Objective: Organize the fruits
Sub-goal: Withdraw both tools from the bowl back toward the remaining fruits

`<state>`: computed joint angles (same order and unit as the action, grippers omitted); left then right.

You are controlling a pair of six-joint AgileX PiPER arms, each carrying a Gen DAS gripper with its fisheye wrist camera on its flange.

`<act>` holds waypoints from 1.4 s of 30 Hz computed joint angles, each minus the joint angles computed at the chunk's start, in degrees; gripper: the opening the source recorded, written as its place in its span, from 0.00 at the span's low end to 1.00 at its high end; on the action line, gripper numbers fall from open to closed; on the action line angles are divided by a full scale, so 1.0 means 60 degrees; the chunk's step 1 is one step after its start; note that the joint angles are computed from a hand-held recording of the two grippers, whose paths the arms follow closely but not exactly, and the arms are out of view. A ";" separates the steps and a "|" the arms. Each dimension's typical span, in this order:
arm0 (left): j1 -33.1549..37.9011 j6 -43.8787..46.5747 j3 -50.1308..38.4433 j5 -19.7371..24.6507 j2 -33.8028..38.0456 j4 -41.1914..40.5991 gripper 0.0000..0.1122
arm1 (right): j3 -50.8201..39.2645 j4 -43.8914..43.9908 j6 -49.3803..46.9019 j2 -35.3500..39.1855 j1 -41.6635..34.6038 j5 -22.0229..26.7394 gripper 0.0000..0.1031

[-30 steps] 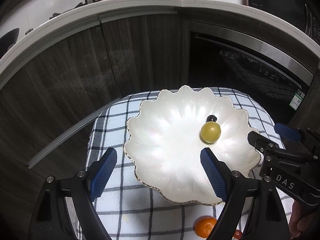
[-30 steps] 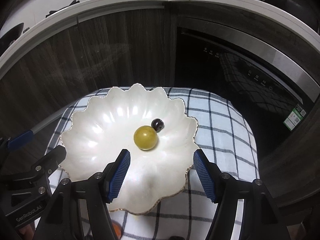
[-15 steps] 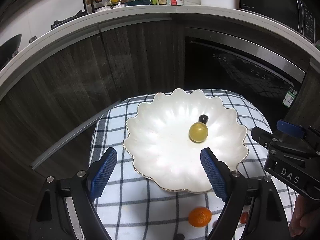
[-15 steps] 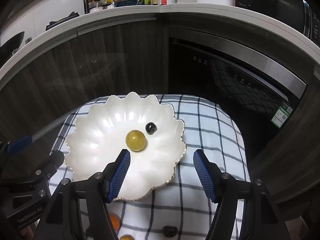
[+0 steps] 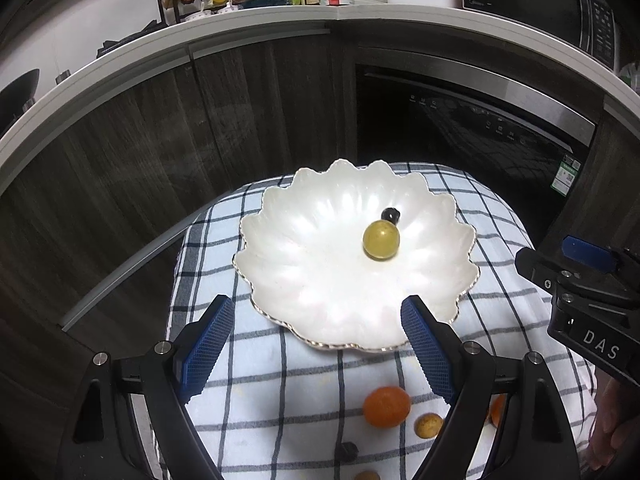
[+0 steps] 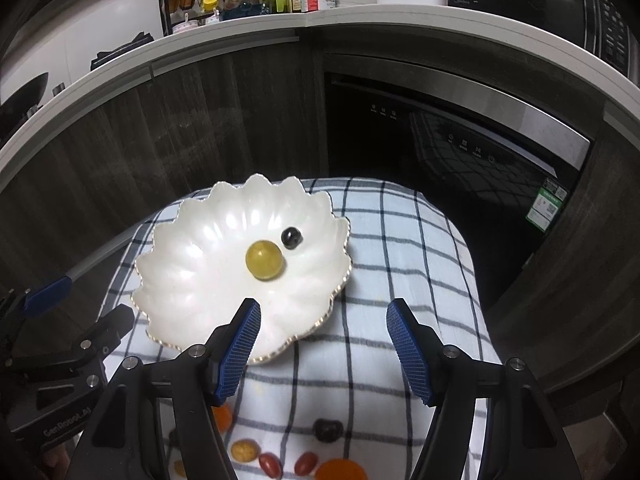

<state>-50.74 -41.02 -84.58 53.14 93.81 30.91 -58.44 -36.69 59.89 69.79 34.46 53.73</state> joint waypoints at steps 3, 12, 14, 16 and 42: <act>-0.0311 -0.0339 0.0305 0.0063 -0.0143 0.0305 0.76 | 0.0299 -0.0420 0.0477 -0.0227 0.0468 0.0318 0.65; -0.0850 -0.0992 0.1356 -0.0158 -0.0615 0.0469 0.76 | 0.1086 -0.0797 0.1464 -0.0860 0.1352 0.0831 0.65; -0.0987 -0.1182 0.1591 -0.0186 -0.0710 0.0590 0.76 | 0.1230 -0.0857 0.1615 -0.0941 0.1510 0.0941 0.65; -0.1145 -0.1545 0.1842 -0.0174 -0.0797 0.0796 0.76 | 0.1388 -0.1138 0.1974 -0.1009 0.1889 0.1225 0.65; -0.3159 -0.6287 0.5088 -0.0662 -0.1943 0.3685 0.76 | 0.3734 -0.2037 0.5567 -0.1769 0.5255 0.2405 0.65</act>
<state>-69.69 -78.74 -54.05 49.16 82.15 53.02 -36.04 -48.91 93.29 59.17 65.99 68.16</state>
